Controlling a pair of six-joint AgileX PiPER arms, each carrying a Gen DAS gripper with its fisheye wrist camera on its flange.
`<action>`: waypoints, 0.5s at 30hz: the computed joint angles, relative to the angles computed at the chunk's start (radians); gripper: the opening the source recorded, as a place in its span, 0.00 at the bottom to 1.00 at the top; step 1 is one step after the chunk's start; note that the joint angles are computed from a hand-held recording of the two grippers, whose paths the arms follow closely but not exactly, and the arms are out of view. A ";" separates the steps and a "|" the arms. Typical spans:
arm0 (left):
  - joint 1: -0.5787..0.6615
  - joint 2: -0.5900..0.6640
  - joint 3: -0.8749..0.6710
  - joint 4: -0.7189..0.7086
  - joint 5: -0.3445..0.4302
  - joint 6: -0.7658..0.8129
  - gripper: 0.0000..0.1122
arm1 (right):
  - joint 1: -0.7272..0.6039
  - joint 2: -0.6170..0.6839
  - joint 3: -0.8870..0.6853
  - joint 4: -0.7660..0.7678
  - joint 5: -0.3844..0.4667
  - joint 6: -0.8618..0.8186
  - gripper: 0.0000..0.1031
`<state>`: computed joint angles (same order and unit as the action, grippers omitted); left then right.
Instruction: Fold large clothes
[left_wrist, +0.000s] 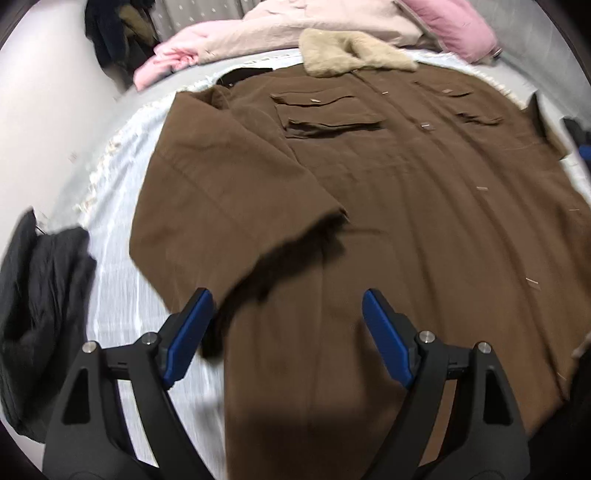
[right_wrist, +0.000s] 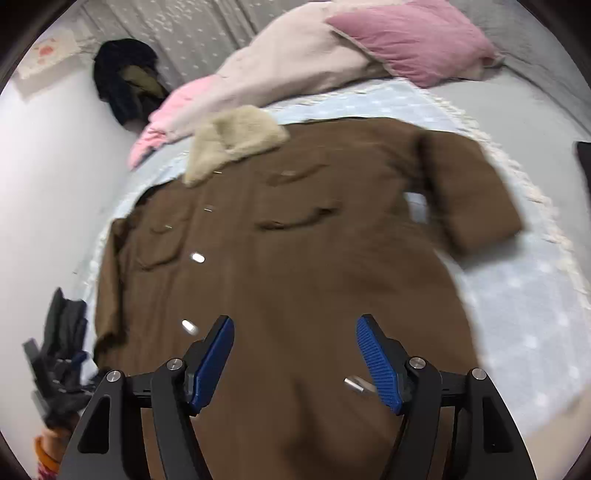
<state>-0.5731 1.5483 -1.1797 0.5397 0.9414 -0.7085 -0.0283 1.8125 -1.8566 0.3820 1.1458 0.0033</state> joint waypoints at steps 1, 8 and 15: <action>-0.006 0.023 -0.008 0.031 0.000 -0.020 0.74 | 0.026 0.010 0.023 0.009 -0.049 0.006 0.68; 0.074 0.024 -0.003 0.076 -0.079 -0.072 0.18 | 0.175 0.190 -0.118 -0.059 0.024 0.063 0.68; 0.274 -0.125 -0.198 0.232 -0.017 -0.137 0.11 | 0.223 0.241 -0.194 -0.134 0.029 0.127 0.68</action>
<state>-0.2994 1.4234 -1.3777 0.7714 0.9248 -0.8457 0.1950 2.0530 -2.0510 0.2482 1.1746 0.1300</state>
